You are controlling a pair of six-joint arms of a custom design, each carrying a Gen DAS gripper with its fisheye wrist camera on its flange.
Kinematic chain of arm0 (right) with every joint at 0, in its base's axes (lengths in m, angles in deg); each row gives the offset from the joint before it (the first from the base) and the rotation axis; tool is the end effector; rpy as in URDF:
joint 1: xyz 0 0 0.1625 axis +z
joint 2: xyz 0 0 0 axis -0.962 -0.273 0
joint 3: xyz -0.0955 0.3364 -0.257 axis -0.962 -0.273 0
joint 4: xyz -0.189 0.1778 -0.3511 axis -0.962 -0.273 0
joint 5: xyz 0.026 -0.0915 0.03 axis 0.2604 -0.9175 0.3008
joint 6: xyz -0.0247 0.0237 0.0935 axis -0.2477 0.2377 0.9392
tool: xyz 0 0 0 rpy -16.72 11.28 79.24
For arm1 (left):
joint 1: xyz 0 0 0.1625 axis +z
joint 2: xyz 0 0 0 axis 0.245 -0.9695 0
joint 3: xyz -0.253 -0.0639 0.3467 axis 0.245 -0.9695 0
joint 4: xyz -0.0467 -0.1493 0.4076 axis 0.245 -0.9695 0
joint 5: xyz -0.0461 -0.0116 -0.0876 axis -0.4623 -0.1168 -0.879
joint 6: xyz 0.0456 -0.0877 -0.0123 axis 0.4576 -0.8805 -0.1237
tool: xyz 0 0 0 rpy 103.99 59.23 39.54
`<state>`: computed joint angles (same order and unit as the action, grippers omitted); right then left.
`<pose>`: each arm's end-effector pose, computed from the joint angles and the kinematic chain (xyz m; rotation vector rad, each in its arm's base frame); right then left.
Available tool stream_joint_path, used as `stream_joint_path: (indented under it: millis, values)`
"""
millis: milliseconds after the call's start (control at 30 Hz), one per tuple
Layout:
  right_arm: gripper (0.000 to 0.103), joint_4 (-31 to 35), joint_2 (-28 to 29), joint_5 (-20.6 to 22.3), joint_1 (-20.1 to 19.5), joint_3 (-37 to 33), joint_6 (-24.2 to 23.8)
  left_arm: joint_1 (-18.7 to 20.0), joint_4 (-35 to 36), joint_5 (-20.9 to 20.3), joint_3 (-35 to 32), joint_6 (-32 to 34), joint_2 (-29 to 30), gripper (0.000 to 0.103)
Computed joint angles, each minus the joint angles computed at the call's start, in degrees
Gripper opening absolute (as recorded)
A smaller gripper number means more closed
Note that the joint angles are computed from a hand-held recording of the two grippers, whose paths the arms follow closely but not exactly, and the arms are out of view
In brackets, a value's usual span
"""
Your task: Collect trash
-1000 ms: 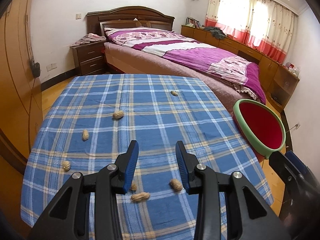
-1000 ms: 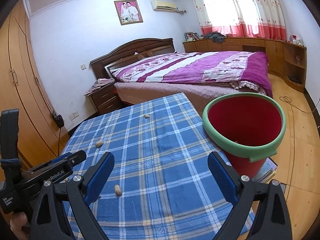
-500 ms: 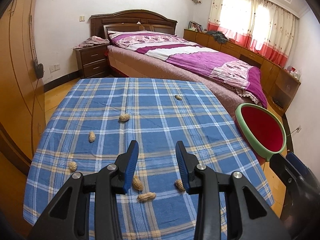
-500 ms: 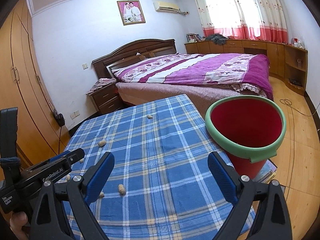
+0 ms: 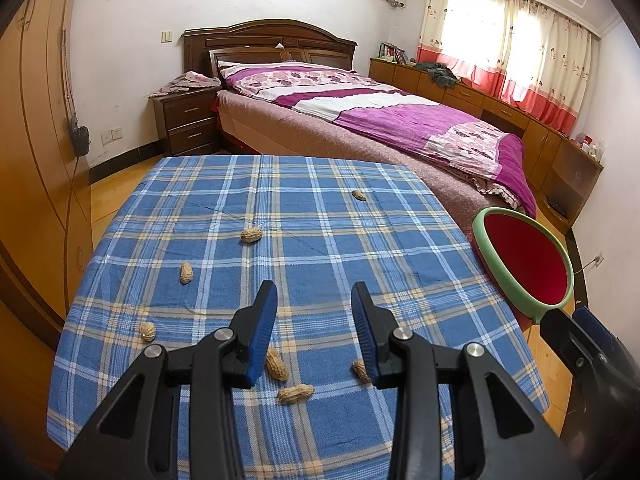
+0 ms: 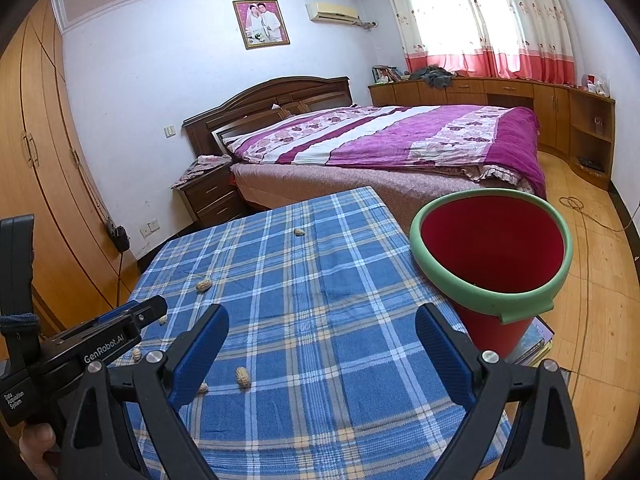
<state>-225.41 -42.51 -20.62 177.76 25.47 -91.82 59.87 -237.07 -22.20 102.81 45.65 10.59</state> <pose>0.3203 -0.8350 -0.0599 0.8580 -2.5282 1.0627 -0.0049 -0.7907 0.2783 -0.0721 2.0534 -1.2085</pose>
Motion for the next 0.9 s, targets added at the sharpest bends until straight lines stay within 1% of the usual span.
stream_joint_path:
  millis: [900]
  values:
    - [0.096, 0.14, -0.13, -0.15, 0.08, 0.23, 0.15, 0.12, -0.12, 0.05, 0.24, -0.09, -0.2, 0.038]
